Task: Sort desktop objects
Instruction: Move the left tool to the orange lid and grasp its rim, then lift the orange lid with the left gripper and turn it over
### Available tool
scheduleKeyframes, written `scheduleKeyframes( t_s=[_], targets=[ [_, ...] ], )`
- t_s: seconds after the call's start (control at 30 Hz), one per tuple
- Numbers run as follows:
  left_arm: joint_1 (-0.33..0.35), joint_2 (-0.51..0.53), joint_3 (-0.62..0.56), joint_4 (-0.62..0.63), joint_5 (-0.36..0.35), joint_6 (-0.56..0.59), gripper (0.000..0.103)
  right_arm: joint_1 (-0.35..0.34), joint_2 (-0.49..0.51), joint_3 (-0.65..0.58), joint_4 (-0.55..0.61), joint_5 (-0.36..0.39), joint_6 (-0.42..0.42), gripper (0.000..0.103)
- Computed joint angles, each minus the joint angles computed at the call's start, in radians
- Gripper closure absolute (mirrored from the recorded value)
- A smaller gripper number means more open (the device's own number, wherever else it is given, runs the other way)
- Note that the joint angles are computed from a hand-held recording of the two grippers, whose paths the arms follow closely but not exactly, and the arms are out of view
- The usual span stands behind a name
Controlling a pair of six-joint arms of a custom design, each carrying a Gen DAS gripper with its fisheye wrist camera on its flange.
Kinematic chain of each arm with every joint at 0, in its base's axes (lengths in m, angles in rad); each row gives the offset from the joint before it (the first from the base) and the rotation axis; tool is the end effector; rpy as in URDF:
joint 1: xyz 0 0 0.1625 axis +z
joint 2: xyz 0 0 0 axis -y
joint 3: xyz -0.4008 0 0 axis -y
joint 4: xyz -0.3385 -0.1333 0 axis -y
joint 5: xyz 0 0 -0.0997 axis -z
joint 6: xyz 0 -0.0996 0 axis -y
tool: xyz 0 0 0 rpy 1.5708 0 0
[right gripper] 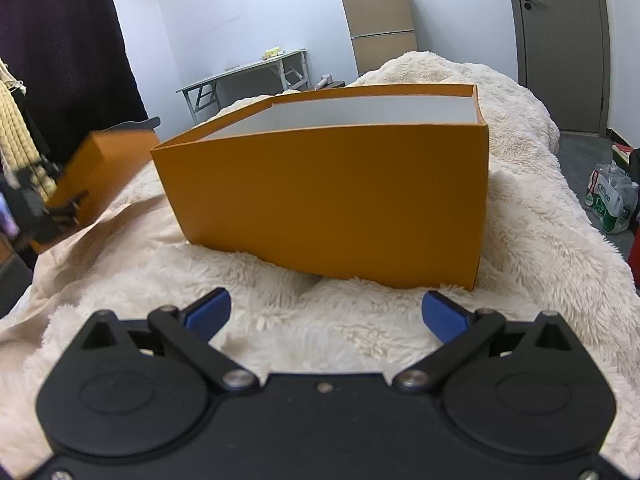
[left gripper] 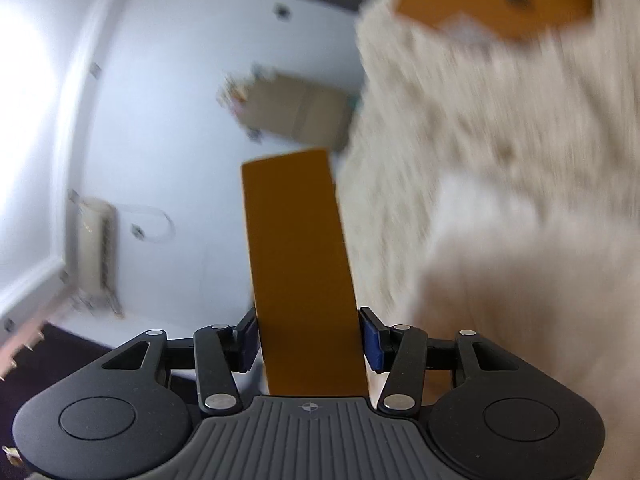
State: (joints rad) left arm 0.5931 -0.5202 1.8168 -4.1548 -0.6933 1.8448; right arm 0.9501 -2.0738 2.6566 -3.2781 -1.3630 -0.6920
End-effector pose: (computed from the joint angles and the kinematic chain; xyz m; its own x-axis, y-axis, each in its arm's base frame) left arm -0.3209 -0.4694 0.1138 0.4856 0.1187 -0.8661 0.8706 -0.1551 0.4668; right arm -0.0030 -0.2687 0.3752 -0.8564 0.0976 0.5070 -0.3837 0.5369 -0.7514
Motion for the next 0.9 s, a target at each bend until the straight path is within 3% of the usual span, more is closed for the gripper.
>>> scheduleKeyframes(
  t_s=[0.23, 0.37, 0.5, 0.57, 0.63, 0.67, 0.73, 0.8, 0.83, 0.9],
  targets=[
    [-0.261, -0.067, 0.159, -0.016, -0.008, -0.069, 0.056, -0.062, -0.052, 0.014, 0.015, 0.085, 0.003, 0.000],
    [-0.355, -0.080, 0.234, -0.036, -0.051, -0.075, 0.055, -0.126, -0.112, 0.027, 0.031, 0.169, -0.006, 0.000],
    [-0.444, -0.075, 0.313, -0.078, -0.103, -0.076, 0.055, -0.211, -0.185, 0.057, -0.035, 0.260, -0.020, 0.000],
    [-0.496, -0.099, 0.350, -0.045, -0.128, -0.121, 0.054, -0.256, -0.238, 0.060, -0.017, 0.304, -0.045, 0.000],
    [-0.528, -0.125, 0.374, 0.005, -0.164, -0.154, 0.053, -0.244, -0.285, 0.038, 0.069, 0.279, -0.089, 0.000],
    [-0.539, -0.138, 0.383, 0.030, -0.178, -0.170, 0.052, -0.201, -0.309, 0.007, 0.154, 0.213, -0.126, 0.000],
    [-0.549, -0.154, 0.390, 0.070, -0.212, -0.189, 0.051, -0.147, -0.328, -0.030, 0.238, 0.129, -0.122, 0.000],
    [-0.541, -0.154, 0.392, 0.077, -0.253, -0.171, 0.070, -0.107, -0.349, -0.066, 0.318, 0.062, -0.108, 0.000],
    [-0.535, -0.139, 0.383, 0.050, -0.269, -0.138, 0.085, -0.124, -0.379, -0.077, 0.364, 0.076, -0.115, 0.000],
    [-0.524, -0.137, 0.360, 0.055, -0.304, -0.144, 0.088, -0.150, -0.418, -0.091, 0.404, 0.094, -0.123, 0.000]
  ],
)
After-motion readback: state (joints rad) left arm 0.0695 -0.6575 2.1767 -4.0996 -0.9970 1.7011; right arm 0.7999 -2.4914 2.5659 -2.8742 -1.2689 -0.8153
